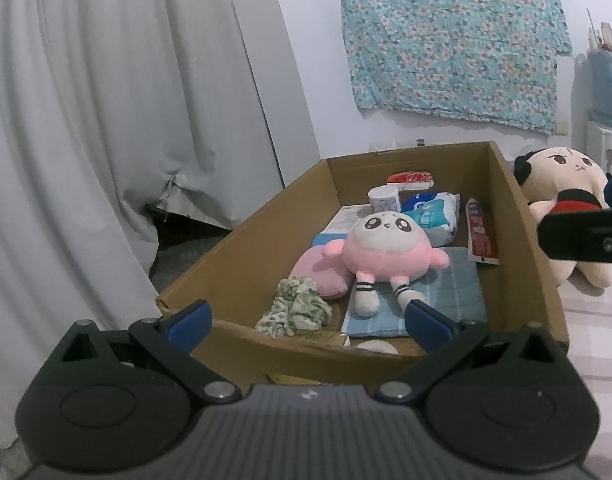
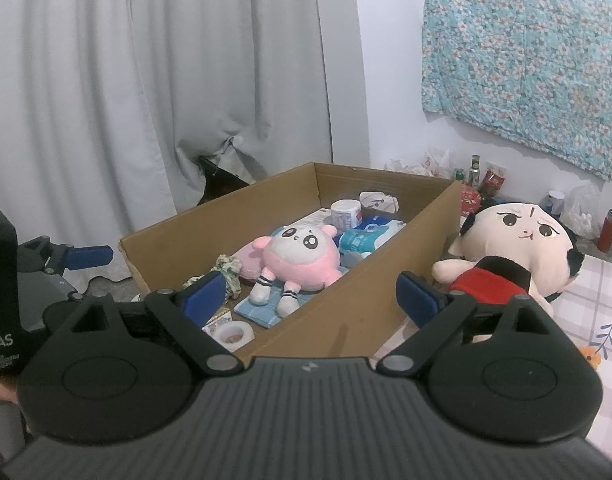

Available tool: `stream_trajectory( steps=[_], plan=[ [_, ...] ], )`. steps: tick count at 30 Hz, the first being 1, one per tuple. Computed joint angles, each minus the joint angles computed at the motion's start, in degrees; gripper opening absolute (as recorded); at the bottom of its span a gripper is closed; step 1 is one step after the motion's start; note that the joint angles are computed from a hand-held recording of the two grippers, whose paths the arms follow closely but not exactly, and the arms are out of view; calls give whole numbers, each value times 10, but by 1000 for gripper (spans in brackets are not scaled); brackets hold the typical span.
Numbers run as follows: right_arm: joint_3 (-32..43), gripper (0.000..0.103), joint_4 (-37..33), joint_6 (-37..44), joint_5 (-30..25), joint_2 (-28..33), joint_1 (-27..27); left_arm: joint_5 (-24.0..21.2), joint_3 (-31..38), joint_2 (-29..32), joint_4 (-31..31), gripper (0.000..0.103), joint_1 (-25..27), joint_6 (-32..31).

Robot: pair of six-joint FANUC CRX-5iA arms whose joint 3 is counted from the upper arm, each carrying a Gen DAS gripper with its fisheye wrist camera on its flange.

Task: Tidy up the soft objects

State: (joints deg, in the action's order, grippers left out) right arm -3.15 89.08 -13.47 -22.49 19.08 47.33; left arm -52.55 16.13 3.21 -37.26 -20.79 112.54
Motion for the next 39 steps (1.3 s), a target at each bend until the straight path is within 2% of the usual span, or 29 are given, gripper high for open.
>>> stream_trajectory(
  steps=[12, 24, 39],
  plan=[
    [6, 93, -24, 10, 0, 3, 2, -4, 3, 3, 30, 103, 16, -6],
    [7, 94, -32, 18, 1, 4, 5, -17, 10, 8, 4, 103, -1, 10],
    [9, 94, -41, 25, -2, 5, 8, -12, 9, 8, 7, 103, -5, 5]
  ],
)
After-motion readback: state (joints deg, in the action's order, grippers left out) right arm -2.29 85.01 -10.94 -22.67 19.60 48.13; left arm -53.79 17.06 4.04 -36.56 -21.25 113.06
